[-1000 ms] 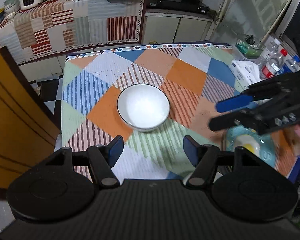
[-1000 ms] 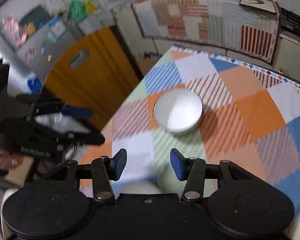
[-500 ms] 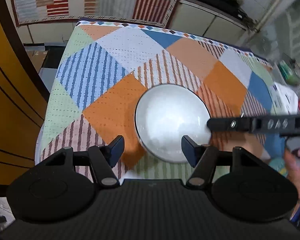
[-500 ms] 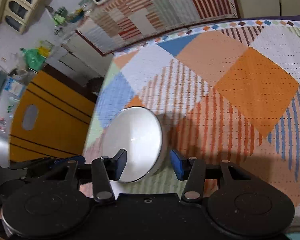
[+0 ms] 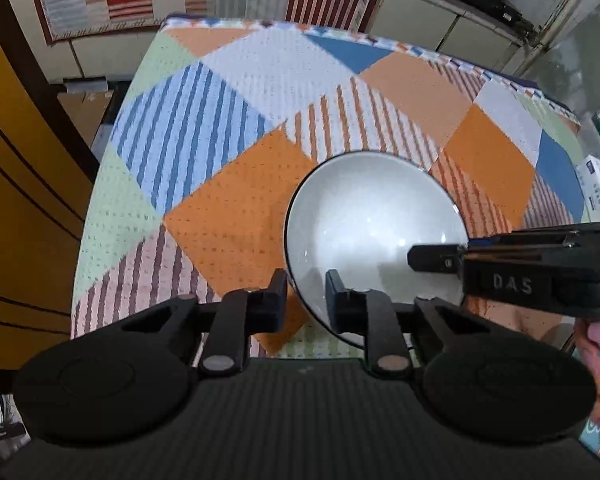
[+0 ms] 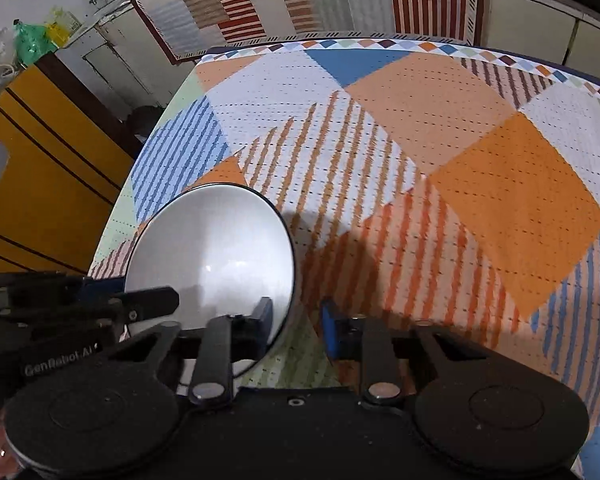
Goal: Organize plates and bowls
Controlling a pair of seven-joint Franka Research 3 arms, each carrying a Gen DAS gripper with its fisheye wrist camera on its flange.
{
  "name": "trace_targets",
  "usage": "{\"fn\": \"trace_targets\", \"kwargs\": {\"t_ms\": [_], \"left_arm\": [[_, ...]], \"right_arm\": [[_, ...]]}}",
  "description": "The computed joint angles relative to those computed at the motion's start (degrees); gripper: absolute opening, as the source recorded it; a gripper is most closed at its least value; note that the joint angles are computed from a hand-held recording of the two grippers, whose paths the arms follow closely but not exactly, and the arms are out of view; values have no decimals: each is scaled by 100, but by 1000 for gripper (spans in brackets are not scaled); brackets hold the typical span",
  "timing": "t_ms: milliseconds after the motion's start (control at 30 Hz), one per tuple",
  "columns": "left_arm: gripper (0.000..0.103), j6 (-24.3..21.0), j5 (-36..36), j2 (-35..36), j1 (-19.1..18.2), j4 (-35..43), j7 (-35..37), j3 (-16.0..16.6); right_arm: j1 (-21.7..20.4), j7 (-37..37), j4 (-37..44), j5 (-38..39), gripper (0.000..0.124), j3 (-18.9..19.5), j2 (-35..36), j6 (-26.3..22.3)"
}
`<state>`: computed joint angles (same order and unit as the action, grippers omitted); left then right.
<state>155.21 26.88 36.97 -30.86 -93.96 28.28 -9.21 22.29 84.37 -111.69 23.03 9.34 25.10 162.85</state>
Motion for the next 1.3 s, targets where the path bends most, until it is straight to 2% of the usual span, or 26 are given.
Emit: {"fn": "trace_targets", "kwargs": {"t_ms": [100,167,233,400,467,600,700,733,833,933,1067,1300], "left_arm": [[16,-393,-312,69,154,174,296,-249],[16,-687,-574,77,241,276,509,-408],[16,-621,-741,-39,295,145,626,-499],[16,-642,-753,-489,130,-199,565,-474],[15,-527,-642,-740,7,-437,298,-411],[15,-407,-559,-1172,-75,-839,-29,-484],[15,-426,-184,-1495,-290,-1076,-397,-444],[15,-513,-135,-1559,-312,-1104,-437,-483],[14,-1009,-151,-1728,-360,-1091,-387,-678],[14,-1207,-231,-1894,-371,-1175,-332,-828],[14,-1146,-259,-2139,-402,-1431,-349,-952],[14,-1087,-338,-2376,-491,-1816,-480,-1115]], "right_arm": [[156,276,-37,-91,14,-115,19,190],[50,425,-19,96,13,-30,-36,-23],[-40,601,-29,287,13,13,-134,-324],[-279,107,-533,793,13,272,-655,-183],[-275,-5,-772,962,13,273,-934,-215],[-233,-306,-1235,1313,13,237,-1502,-306],[-99,-397,-1660,1296,13,130,-2019,-390],[-40,-417,-1816,1230,13,99,-2195,-382],[124,-776,-2280,1666,14,43,-2705,-288],[298,-818,-2691,1763,15,-9,-3121,-206],[492,-793,-3156,1723,15,-87,-3607,-223],[831,-582,-3906,1721,15,-99,-4237,98]]}}
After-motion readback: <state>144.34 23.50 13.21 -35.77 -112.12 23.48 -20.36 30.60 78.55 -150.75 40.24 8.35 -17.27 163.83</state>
